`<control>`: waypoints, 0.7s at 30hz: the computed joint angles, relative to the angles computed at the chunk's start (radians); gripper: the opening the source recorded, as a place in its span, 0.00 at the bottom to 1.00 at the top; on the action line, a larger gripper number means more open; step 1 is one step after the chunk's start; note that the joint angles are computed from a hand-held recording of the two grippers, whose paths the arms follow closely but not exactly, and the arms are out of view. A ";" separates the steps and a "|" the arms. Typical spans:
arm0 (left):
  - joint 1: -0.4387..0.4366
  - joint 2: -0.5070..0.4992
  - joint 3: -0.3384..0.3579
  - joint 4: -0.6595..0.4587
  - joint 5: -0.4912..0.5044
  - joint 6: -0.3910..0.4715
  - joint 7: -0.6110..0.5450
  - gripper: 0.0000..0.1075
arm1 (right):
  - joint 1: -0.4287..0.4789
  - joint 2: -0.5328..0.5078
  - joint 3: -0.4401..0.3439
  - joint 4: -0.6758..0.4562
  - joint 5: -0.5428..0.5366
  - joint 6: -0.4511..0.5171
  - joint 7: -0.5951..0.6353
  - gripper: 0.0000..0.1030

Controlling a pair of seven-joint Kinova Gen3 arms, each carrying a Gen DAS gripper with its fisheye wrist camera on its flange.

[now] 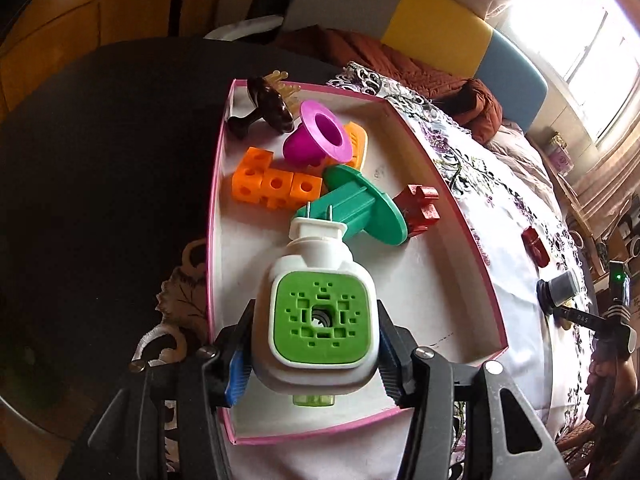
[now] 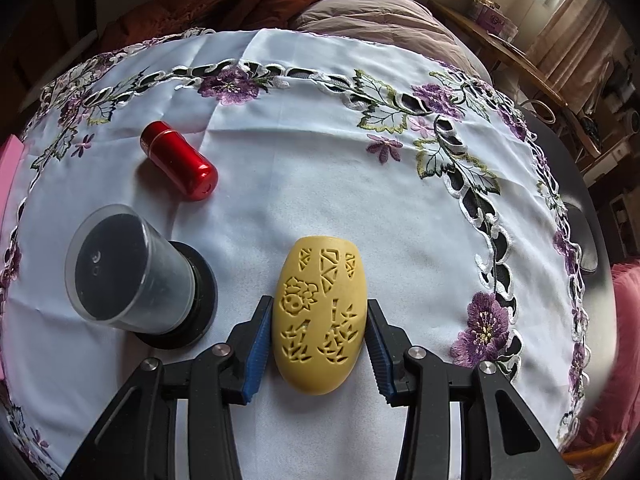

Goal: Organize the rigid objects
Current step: 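Lower the plug device into the tray and open the left gripper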

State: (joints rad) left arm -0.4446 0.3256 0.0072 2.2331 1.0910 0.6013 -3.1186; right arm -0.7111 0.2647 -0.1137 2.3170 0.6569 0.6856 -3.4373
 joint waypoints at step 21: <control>0.103 -0.065 -0.068 0.077 0.332 -0.117 -0.353 0.48 | 0.000 -0.002 -0.002 0.002 -0.001 0.001 -0.003 0.43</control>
State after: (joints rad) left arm -0.3418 0.2601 -0.0608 2.3104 1.4226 0.4840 -3.4713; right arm -0.7109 0.2629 -0.1160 2.3185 0.6557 0.6870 -3.4402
